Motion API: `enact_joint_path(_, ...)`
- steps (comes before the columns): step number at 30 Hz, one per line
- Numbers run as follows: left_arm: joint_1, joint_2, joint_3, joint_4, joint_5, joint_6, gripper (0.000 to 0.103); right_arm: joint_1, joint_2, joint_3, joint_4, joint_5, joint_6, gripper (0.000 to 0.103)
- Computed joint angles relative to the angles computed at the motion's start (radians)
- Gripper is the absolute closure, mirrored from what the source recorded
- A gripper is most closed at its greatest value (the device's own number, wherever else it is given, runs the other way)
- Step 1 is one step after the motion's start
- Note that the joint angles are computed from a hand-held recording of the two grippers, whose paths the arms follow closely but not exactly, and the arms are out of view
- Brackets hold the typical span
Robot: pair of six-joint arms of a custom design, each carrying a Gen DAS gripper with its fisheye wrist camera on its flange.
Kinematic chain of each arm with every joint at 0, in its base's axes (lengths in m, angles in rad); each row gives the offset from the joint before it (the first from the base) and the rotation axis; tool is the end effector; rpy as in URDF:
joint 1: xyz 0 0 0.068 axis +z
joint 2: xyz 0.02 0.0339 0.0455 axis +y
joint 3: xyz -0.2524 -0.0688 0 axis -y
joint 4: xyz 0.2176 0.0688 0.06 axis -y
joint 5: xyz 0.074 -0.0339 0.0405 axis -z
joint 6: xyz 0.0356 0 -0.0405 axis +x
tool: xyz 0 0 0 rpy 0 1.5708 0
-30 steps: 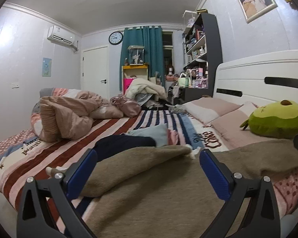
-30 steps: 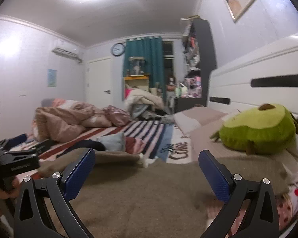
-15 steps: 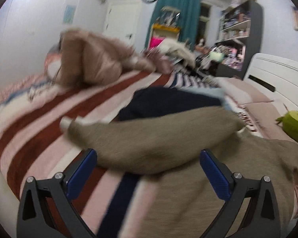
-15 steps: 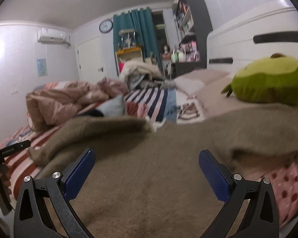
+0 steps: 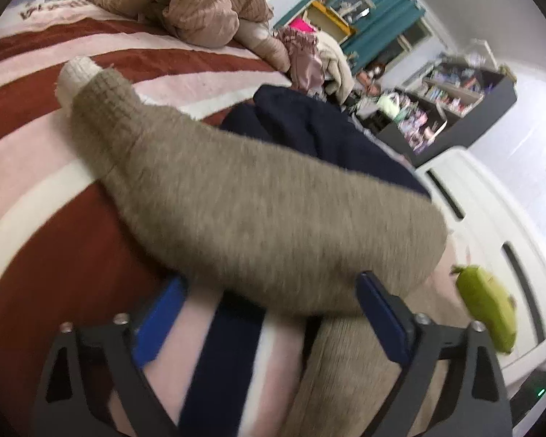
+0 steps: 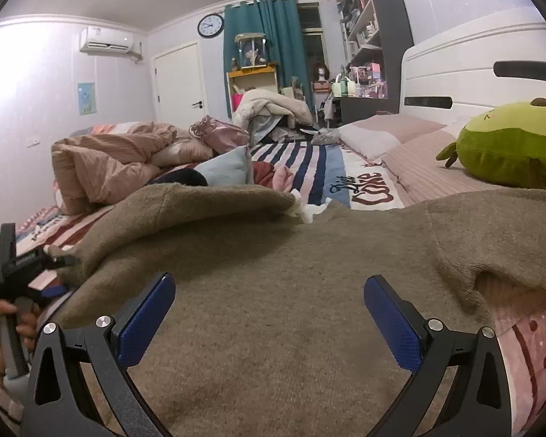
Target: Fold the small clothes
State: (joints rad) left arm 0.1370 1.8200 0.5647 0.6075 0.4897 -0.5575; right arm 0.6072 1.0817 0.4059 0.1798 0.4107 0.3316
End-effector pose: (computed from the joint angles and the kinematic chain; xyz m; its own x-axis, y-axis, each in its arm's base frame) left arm 0.2904 0.0231 0.1062 -0.6401 -0.5595 -0.5265 -0.1032 0.7417 -0.6627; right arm 0.1744 0.1039 0.1963 -0.4460 0.0536 -0.8934 -0.0947 0.9898 0.1067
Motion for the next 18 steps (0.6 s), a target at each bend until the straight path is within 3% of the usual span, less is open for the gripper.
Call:
enact_joint_path(2,-0.002,0.036,0.047,-0.013,0.003,-0.026,0.033,-0.018,0.007,0.002,0.002,-0.021,0.000,0.000)
enact_joint_path(4,0.000,0.048,0.084,-0.047,0.013,-0.029,0.078,-0.028,0.016,0.004,0.009,-0.037,0.002,0.000)
enact_joint_path(6,-0.014,0.011,0.070,-0.040,-0.020,-0.020,0.093,-0.030,0.004,-0.003,0.009,-0.039,0.003,0.000)
enact_joint_path(13,-0.106,-0.325,-0.024,-0.067,-0.259,0.082,0.095,-0.074,-0.101,-0.043,-0.017,-0.085,0.003,0.000)
enact_joint_path(18,-0.312,-0.552,-0.030,-0.120,-0.386,0.228,0.095,-0.126,-0.263,-0.094,-0.083,-0.135,-0.010,0.000)
